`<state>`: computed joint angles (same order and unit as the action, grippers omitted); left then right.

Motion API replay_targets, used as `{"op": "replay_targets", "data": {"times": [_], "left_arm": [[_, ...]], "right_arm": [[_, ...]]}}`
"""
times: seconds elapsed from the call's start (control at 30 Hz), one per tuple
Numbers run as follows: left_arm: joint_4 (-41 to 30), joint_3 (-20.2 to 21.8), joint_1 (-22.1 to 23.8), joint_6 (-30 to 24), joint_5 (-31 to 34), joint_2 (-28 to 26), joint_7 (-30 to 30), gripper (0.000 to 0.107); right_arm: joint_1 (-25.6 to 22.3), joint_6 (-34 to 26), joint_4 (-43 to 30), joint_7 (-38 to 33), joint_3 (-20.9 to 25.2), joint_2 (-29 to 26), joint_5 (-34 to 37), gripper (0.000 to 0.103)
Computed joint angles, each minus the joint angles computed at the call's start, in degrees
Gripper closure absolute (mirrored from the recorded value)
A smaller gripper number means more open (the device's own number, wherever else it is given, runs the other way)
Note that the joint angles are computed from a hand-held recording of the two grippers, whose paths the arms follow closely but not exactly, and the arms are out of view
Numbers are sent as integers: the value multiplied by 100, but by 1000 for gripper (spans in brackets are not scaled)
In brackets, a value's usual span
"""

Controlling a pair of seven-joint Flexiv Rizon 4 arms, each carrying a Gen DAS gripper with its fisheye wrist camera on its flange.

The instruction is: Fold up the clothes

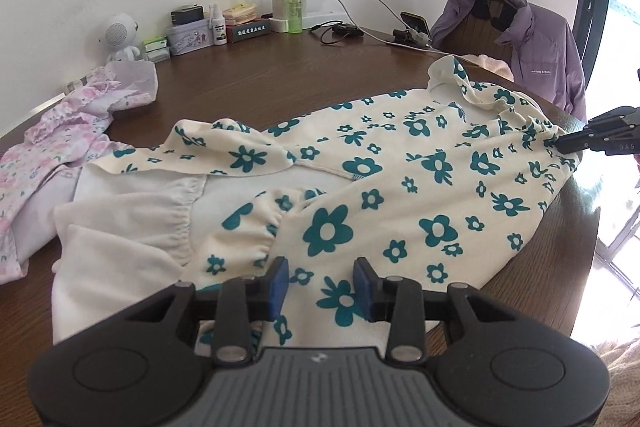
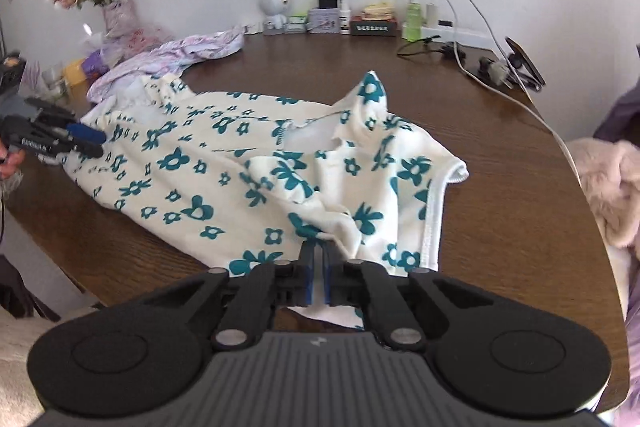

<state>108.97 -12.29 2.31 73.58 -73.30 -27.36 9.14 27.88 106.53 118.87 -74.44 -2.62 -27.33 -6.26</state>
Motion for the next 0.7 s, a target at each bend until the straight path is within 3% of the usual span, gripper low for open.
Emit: {"op": "replay_targets", "data": {"times": [0.07, 0.2, 0.23, 0.27, 0.37, 0.43, 0.57, 0.6, 0.7], "left_arm": [[52, 24, 1, -4, -4, 68, -33, 71], [173, 128, 13, -112, 38, 272, -195, 73], [226, 82, 36, -81, -181, 352, 32, 70], [270, 77, 18, 0, -421, 426, 244, 68], [283, 273, -70, 111, -539, 480, 216, 67], [253, 378, -60, 154, -545, 437, 60, 67], [209, 552, 84, 38, -190, 302, -557, 71], [197, 575, 141, 0, -34, 252, -692, 78], [205, 456, 328, -70, -24, 224, -725, 78]], "right_arm": [[-274, 33, -61, 118, 291, -33, -29, 102], [-282, -19, -198, 201, 420, -20, -129, 100], [-425, 132, -212, 375, 582, -42, -437, 100], [-409, 130, -294, 213, 670, -55, -411, 100], [67, -13, -563, -21, 377, -184, -428, 96], [240, -120, -798, -51, 302, -356, -487, 87], [-72, -169, -1262, 233, 867, -839, -743, 87], [117, -167, -1246, 107, 695, -837, -691, 87], [1081, -68, -1037, -134, -340, -761, -495, 86]]}}
